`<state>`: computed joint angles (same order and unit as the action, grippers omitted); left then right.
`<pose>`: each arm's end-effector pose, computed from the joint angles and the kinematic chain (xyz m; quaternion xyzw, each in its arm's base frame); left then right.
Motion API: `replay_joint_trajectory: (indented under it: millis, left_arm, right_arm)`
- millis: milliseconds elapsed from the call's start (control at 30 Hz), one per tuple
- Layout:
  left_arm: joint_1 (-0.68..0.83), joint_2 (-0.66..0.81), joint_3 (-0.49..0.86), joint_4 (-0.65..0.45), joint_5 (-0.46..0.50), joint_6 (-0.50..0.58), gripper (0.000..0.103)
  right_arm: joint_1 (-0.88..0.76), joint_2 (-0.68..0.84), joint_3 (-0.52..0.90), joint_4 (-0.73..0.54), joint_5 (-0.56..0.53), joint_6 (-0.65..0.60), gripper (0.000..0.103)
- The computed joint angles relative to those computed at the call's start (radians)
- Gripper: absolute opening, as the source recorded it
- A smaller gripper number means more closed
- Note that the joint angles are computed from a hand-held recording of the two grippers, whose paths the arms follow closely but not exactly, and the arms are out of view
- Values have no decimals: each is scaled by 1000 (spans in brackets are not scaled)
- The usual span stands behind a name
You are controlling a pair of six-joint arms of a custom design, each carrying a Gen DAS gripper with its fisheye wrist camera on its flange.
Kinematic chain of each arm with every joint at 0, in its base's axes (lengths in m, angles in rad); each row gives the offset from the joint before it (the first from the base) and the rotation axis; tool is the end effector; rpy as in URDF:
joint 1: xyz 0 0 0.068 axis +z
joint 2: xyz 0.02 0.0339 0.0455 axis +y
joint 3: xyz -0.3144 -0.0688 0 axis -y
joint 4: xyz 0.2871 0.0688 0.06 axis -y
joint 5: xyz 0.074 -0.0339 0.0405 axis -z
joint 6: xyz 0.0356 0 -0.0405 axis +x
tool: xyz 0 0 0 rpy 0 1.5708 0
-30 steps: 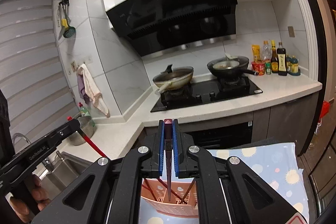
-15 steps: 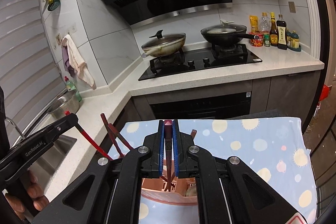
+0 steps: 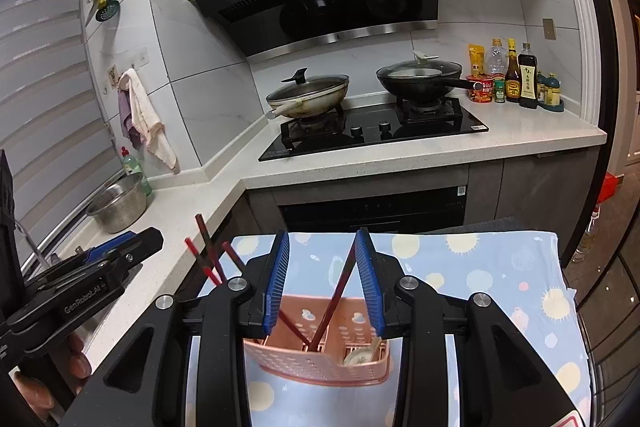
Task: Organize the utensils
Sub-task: 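Open both tools and withdraw them from the pink holder, then move both open tools down to the remaining chopsticks on the cloth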
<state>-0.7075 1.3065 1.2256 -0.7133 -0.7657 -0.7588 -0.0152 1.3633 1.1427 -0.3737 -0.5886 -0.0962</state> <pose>0.2431 -0.1754 0.3825 -0.1634 0.8546 0.0219 0.4924 0.3346 0.0147 0.3589 -0.1702 0.8390 0.2308 0.4625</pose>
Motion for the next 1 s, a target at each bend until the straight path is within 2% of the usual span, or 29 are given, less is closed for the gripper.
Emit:
replay_joint_trajectory:
  millis: [600, 1000]
  left_arm:
    - [-172, -26, -67, -169, -50, -249, 40]
    - [-280, -14, -47, -297, -99, -396, 40]
  right_arm:
    - [-93, -178, -170, -136, -73, -140, 34]
    - [-181, -268, -212, -247, -139, -234, 34]
